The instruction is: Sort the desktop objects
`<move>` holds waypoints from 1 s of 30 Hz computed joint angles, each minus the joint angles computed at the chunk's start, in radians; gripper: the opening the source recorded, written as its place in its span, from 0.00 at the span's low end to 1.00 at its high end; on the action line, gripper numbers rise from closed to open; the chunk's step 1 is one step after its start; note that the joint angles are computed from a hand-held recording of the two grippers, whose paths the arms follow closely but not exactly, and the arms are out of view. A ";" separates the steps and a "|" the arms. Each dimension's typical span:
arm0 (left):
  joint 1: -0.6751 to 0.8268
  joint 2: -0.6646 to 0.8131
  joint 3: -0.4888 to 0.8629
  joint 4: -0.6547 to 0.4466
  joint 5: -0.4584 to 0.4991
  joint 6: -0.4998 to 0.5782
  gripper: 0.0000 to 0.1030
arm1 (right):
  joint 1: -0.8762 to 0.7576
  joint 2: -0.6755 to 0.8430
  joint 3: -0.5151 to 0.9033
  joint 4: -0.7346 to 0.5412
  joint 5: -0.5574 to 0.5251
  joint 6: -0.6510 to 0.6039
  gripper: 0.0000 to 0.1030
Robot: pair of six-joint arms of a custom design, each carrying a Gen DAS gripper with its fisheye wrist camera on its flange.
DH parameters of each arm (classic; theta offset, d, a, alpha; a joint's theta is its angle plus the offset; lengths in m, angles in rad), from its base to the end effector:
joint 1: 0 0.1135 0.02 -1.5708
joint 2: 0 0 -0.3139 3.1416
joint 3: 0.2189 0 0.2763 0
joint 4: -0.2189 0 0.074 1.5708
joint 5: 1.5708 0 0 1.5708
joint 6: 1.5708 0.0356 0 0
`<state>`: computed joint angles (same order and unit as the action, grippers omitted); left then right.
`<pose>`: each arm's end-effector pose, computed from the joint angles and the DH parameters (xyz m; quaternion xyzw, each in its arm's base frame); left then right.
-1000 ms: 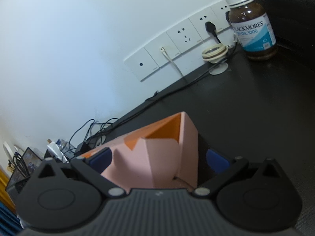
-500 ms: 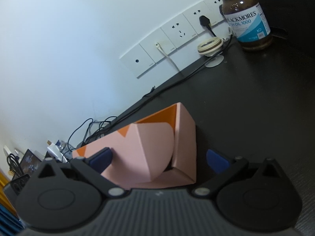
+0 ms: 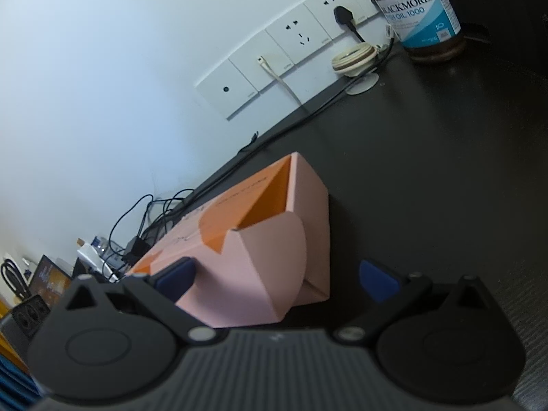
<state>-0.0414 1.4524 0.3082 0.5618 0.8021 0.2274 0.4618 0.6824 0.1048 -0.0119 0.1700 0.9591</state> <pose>0.2304 -0.0352 0.1502 0.2921 0.7784 -0.3016 0.4667 0.1153 0.0507 0.1538 0.2551 0.8420 0.2494 0.4047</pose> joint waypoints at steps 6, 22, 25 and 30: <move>0.024 -0.006 -0.019 0.061 0.033 -0.040 1.00 | -0.003 0.013 -0.012 0.018 -0.011 0.007 0.99; -0.019 0.025 -0.010 0.044 -0.059 -0.003 1.00 | 0.055 0.067 -0.016 0.036 0.060 0.003 0.99; -0.022 0.028 -0.009 0.036 -0.065 0.009 1.00 | 0.069 0.082 -0.012 0.037 0.083 -0.001 0.99; -0.025 0.031 -0.007 0.028 -0.070 0.020 1.00 | 0.090 0.099 -0.003 0.028 0.112 -0.005 0.99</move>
<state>-0.0660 1.4837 0.3008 0.5895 0.7318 0.2477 0.5515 0.7817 0.1019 0.0156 0.2818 0.9538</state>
